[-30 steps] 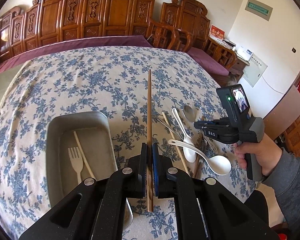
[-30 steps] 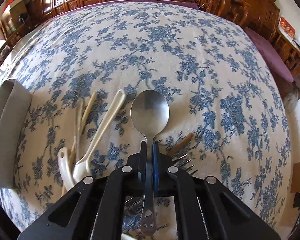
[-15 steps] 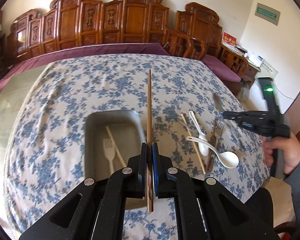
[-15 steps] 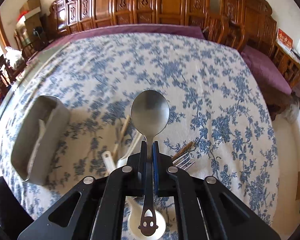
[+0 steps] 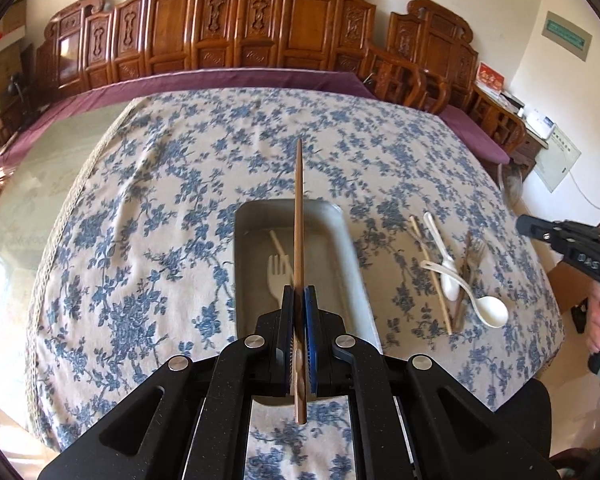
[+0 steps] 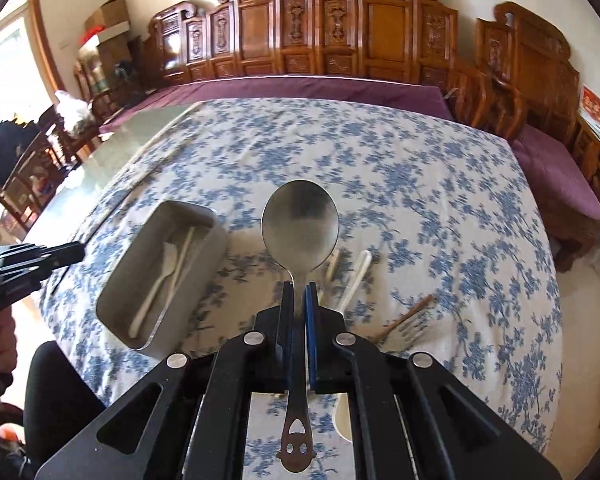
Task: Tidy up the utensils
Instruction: 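Lower the chopstick into the tray and open left gripper while right carries metal spoon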
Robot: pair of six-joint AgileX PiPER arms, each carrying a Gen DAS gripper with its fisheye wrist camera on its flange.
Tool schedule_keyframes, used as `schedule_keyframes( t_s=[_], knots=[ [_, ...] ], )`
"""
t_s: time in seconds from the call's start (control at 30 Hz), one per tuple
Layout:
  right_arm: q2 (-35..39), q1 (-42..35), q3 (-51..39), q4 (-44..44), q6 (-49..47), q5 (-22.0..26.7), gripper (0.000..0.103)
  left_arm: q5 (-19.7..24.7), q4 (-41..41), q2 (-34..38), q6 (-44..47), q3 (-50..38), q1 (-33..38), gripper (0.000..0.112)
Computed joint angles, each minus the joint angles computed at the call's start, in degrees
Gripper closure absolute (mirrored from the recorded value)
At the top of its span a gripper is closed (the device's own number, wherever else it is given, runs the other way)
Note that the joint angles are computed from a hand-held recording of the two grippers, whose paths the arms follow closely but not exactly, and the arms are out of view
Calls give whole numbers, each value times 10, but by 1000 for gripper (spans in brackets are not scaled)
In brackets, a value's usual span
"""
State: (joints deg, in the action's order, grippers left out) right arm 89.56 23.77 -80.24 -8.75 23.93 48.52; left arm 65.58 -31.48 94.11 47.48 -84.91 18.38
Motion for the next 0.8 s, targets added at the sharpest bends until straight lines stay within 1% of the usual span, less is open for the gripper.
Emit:
schedule_keyframes(
  t_s=[0.13,0.27,0.5,0.8],
  knots=[
    [26,9,-42,14,-22,8,96,1,12,24,-9,-11,0,108],
    [50,21,-76,22,-39,14,96,1,18,28,-3,5,-3,108],
    [78,31,-96,45,-55,11,96,-20,35,20,22,65,-22,108],
    [115,44,-122,52,-54,23,96,-33,40,43,-2,65,-52,108]
  ],
)
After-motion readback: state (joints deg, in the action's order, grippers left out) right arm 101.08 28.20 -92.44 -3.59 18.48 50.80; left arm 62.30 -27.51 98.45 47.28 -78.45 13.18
